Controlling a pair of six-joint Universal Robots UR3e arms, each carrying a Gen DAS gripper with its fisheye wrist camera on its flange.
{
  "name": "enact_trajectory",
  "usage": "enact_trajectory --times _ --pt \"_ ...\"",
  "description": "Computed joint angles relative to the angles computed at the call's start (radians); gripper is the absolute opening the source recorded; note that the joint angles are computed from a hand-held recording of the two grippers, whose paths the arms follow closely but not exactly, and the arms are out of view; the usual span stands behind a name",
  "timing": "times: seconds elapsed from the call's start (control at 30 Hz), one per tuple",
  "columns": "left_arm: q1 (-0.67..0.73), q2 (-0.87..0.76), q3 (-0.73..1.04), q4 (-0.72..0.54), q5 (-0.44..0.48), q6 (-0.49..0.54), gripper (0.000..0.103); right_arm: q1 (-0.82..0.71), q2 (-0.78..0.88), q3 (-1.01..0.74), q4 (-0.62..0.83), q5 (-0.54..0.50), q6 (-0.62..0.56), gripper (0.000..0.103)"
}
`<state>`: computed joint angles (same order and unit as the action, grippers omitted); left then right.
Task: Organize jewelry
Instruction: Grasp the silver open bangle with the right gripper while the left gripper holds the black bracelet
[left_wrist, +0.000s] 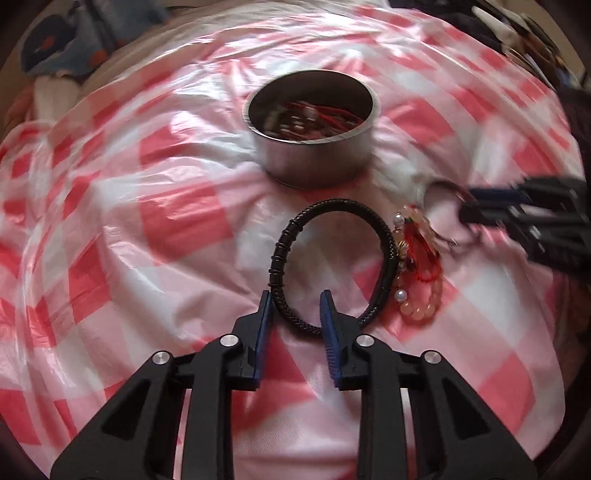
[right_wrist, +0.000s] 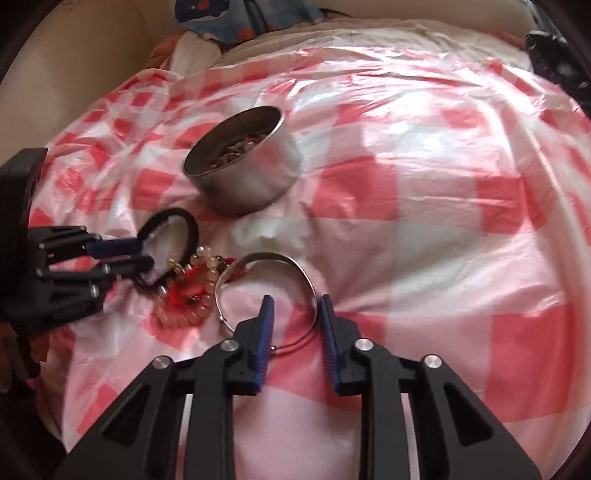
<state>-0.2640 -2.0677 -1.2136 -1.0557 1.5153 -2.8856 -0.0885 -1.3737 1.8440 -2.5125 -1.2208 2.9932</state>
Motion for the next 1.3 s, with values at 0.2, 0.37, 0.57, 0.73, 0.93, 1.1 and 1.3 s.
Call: enact_trajectory --times 0.2,0.37,0.57,0.73,0.93,1.1,1.3 --pt "0.039 0.01 -0.03 0.05 0.009 -0.077 0.024 0.02 0.001 -0.001 -0.023 -0.063 0.01 0.024" --pt "0.004 -0.01 -0.03 0.102 0.067 -0.075 0.035 0.065 0.018 -0.014 -0.038 -0.139 -0.011 0.024" --pt "-0.037 -0.052 0.009 0.121 0.134 -0.077 0.046 0.11 0.03 -0.013 -0.081 -0.241 -0.02 0.027" --pt "-0.054 -0.065 0.015 0.137 0.172 -0.093 0.057 0.104 0.031 -0.019 -0.065 -0.231 -0.024 0.029" --pt "-0.066 -0.072 0.018 0.145 0.189 -0.105 0.061 0.112 0.037 -0.031 -0.058 -0.235 -0.026 0.029" --pt "-0.06 -0.062 -0.004 0.165 0.131 -0.1 0.039 0.098 0.028 -0.023 -0.048 -0.179 -0.039 0.013" --pt "-0.07 -0.045 -0.039 0.207 0.109 -0.109 0.009 0.058 0.005 0.007 -0.068 -0.097 -0.008 0.006"
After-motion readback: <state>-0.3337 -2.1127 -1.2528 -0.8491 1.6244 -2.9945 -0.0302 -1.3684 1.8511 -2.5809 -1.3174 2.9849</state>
